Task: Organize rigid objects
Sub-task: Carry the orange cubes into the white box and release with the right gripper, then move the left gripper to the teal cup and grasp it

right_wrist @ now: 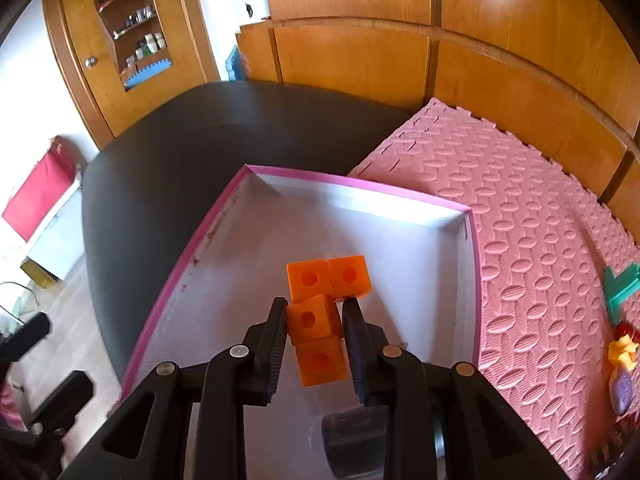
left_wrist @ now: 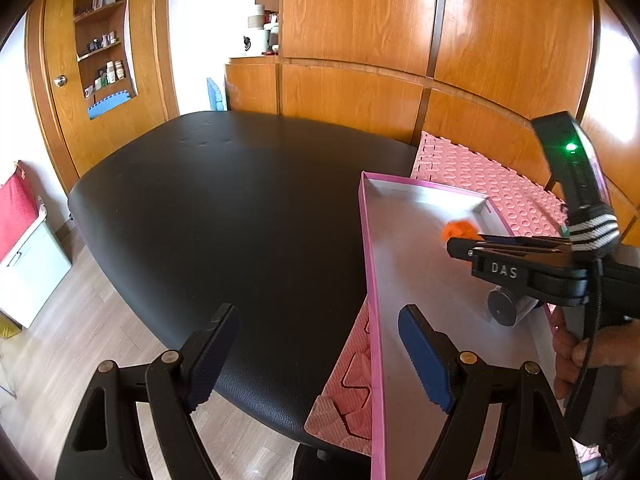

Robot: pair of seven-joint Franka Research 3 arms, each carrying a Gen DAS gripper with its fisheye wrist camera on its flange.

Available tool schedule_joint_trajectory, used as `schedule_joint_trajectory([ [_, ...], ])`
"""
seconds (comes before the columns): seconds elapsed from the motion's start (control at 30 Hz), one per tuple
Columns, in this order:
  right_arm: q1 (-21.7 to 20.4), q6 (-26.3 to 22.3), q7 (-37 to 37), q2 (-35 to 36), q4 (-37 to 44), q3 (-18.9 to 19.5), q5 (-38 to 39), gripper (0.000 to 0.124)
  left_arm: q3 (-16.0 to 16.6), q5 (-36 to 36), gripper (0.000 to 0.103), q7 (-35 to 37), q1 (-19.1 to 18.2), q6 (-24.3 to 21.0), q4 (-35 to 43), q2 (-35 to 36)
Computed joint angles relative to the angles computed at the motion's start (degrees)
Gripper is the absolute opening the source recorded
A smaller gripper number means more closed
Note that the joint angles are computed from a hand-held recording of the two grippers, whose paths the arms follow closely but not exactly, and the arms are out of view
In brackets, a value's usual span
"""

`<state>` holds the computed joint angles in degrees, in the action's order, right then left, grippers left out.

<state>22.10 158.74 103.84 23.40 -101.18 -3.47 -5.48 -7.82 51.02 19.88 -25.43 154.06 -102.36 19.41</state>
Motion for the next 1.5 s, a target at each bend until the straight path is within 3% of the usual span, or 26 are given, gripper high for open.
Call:
schedule_joint_trajectory([
  [0.27,0.24,-0.19,0.49,0.35,-0.09,-0.42,0.02,0.028,0.12,0.34,0.082,-0.41,-0.07,0.01,-0.14,-0.05],
  [0.43,1.25,2.72,2.32,-1.60,-2.43,-1.37,-1.81,0.028,0.12,0.62,0.082,-0.74,-0.10,0.07,-0.25,-0.14],
  [0.73,4.52,6.93,9.73,-5.70,-7.10,-4.59,-9.76,0.030,0.02,1.36,0.082,-1.53,-0.18,0.38,-0.86,-0.68],
  [0.97,6.57,9.18,20.07,-9.88,-11.46,-7.40,-21.72,0.035,-0.23,1.76,0.087,-1.85,-0.40,0.43,-0.84,-0.95],
  [1.23,4.04,10.97,30.73,-14.85,-15.95,-6.46,-33.54,0.038,-0.61,2.62,0.088,-1.22,-0.95,0.18,0.01,-0.86],
  [1.5,-1.22,10.58,42.10,-21.78,-21.59,-4.88,-46.24,0.039,-0.94,2.61,0.088,0.58,-1.66,0.54,1.54,-0.03],
])
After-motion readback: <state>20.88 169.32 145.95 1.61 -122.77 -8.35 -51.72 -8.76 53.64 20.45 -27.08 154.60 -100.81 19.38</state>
